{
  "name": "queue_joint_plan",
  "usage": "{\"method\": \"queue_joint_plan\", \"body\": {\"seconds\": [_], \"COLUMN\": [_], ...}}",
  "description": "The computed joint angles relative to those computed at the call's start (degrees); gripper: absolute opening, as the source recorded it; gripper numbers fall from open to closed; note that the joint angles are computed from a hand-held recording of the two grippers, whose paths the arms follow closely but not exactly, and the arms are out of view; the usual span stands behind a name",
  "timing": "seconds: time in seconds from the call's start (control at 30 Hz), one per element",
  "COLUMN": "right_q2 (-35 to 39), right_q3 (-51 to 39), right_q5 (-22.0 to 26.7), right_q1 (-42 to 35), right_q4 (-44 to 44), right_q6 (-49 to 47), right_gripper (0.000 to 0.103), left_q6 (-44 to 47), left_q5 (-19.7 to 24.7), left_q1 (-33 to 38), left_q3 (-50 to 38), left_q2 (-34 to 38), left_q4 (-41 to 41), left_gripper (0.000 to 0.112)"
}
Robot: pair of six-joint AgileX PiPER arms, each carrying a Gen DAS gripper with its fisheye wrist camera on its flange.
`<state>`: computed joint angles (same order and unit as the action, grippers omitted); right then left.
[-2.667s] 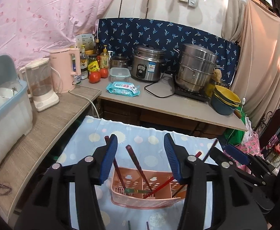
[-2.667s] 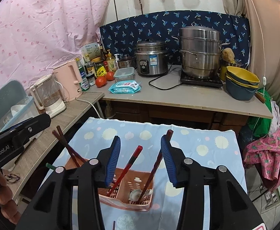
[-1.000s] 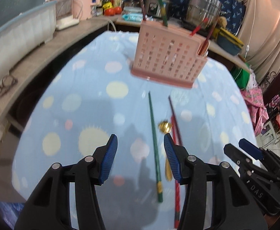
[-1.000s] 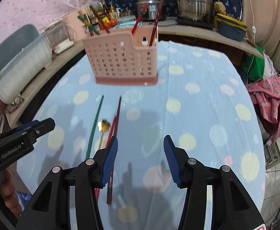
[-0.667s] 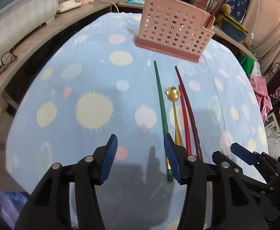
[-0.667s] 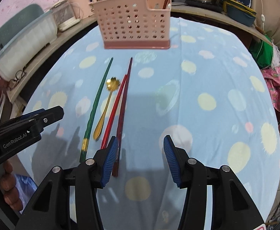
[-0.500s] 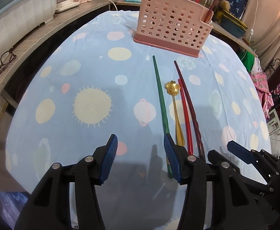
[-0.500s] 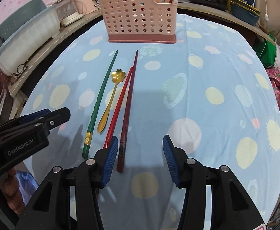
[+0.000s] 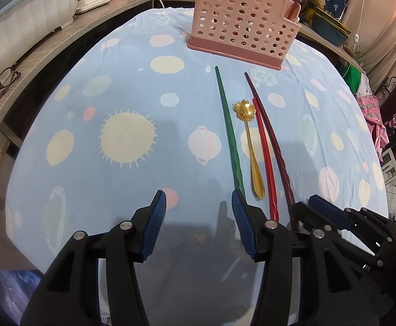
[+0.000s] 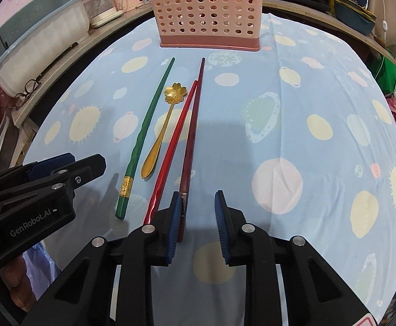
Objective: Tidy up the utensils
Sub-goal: 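Grasp the green chopstick with left tool while right tool grasps a dark red chopstick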
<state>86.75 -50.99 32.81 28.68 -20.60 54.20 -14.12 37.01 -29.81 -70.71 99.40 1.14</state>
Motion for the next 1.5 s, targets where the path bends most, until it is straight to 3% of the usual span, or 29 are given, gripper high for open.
{"method": "queue_joint_plan", "body": {"seconds": [0.5, 0.63, 0.97, 1.2, 1.33, 1.5], "right_q2": [0.9, 0.7, -1.4, -1.9, -2.0, -2.1], "right_q3": [-0.4, 0.4, 2.9, 3.4, 3.5, 3.7], "right_q5": [-0.6, -0.9, -2.1, -2.2, -2.2, -2.3], "right_q1": [-0.3, -1.0, -2.5, -2.6, -2.5, -2.5], "right_q4": [2.4, 2.7, 4.2, 4.4, 4.3, 4.3], "right_q6": [-2.7, -2.6, -2.8, -2.7, -2.5, -2.5], "right_gripper": [0.015, 0.007, 0.007, 0.007, 0.007, 0.007], "left_q6": [0.9, 1.7, 4.8, 6.1, 7.4, 8.5], "left_q5": [0.0, 0.2, 0.3, 0.2, 0.2, 0.2], "left_q1": [-0.7, -0.9, -2.4, -1.8, -1.4, -1.2], "left_q3": [0.4, 0.4, 0.4, 0.7, 0.9, 1.1], "left_q2": [0.2, 0.2, 1.2, 1.9, 1.9, 1.5], "left_q4": [-1.0, -2.0, -4.8, -6.9, -8.2, -9.1], "left_gripper": [0.048, 0.048, 0.047, 0.027, 0.010, 0.007]}}
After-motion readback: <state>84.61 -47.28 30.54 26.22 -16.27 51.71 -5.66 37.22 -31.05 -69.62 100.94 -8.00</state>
